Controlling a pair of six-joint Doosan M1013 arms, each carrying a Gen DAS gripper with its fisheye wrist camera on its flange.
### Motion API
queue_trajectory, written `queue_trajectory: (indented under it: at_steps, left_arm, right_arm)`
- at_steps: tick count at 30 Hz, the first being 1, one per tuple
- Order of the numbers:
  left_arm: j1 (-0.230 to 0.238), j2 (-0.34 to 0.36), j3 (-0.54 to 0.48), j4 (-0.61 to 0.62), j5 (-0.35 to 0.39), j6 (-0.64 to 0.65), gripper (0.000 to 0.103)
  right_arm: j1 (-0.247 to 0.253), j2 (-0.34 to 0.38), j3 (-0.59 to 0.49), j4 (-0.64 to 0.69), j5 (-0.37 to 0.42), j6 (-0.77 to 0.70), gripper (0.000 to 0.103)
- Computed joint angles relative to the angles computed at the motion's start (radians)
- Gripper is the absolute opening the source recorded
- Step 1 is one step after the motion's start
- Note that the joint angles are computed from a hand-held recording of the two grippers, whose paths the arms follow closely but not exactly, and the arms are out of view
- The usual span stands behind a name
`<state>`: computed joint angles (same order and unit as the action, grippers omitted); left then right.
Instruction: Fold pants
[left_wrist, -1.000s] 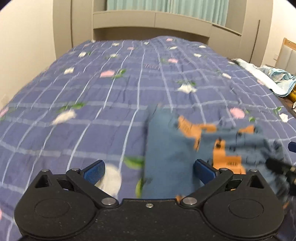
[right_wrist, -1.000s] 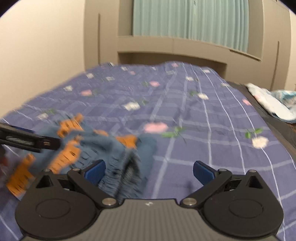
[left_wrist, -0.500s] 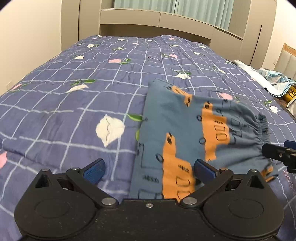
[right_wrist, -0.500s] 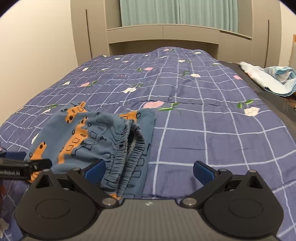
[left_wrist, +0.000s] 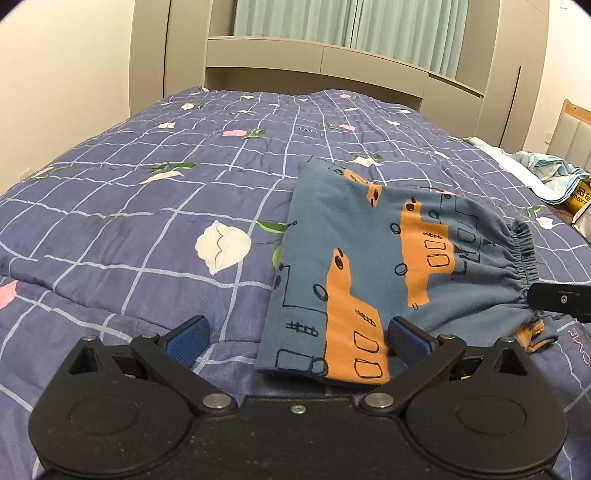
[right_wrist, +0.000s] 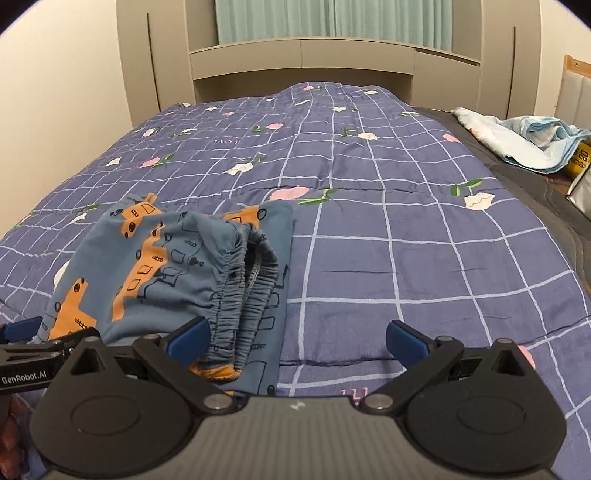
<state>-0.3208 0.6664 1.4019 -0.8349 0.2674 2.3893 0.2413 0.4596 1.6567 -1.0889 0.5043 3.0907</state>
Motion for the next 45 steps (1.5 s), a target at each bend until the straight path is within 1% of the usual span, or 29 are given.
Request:
queue_trajectory:
  at_steps: [4, 15, 25, 26, 27, 28, 30, 32, 33, 36, 39, 41, 45]
  left_arm:
    - [0.003, 0.002, 0.002, -0.028, -0.002, 0.029, 0.103]
    - [0.001, -0.001, 0.009, -0.060, -0.009, 0.059, 0.103]
    - [0.002, -0.003, 0.008, -0.051, -0.005, 0.049, 0.103]
    - [0.003, -0.003, 0.006, -0.045, 0.000, 0.041, 0.102]
    - [0.003, -0.004, -0.001, -0.005, 0.015, 0.005, 0.102]
    - [0.005, -0.007, -0.005, -0.014, 0.024, 0.021, 0.102]
    - [0.011, -0.016, -0.003, -0.153, 0.026, 0.169, 0.102]
    - [0.016, -0.018, -0.014, -0.249, 0.037, 0.270, 0.102]
    - [0.018, -0.014, -0.029, -0.261, 0.055, 0.285, 0.102]
    - [0.024, 0.015, -0.098, -0.185, 0.131, 0.215, 0.102]
    - [0.020, 0.051, -0.169, -0.062, 0.191, 0.109, 0.102]
    - [0.017, 0.074, -0.206, -0.011, 0.229, 0.046, 0.102]
    - [0.015, 0.121, -0.272, 0.087, 0.313, -0.095, 0.102]
  right_arm:
    - [-0.005, 0.004, -0.005, 0.043, -0.010, -0.015, 0.103]
    - [-0.009, 0.006, -0.001, 0.034, -0.028, 0.002, 0.103]
    - [-0.010, 0.006, -0.002, 0.039, -0.029, -0.002, 0.103]
    - [-0.009, 0.006, -0.003, 0.043, -0.028, -0.006, 0.103]
    - [-0.010, 0.005, -0.004, 0.050, -0.027, -0.017, 0.103]
    - [-0.010, 0.003, -0.005, 0.057, -0.027, -0.030, 0.103]
    - [-0.011, -0.004, -0.002, 0.052, -0.031, -0.046, 0.103]
    - [-0.012, -0.010, 0.001, 0.017, -0.031, -0.037, 0.103]
    - [-0.013, -0.012, 0.001, -0.001, -0.031, -0.034, 0.103]
    - [-0.023, -0.012, -0.006, -0.038, -0.047, -0.034, 0.103]
    - [-0.036, 0.000, -0.027, -0.023, -0.069, -0.082, 0.103]
    - [-0.044, 0.009, -0.039, -0.014, -0.091, -0.112, 0.103]
    - [-0.072, 0.031, -0.060, 0.070, -0.175, -0.218, 0.103]
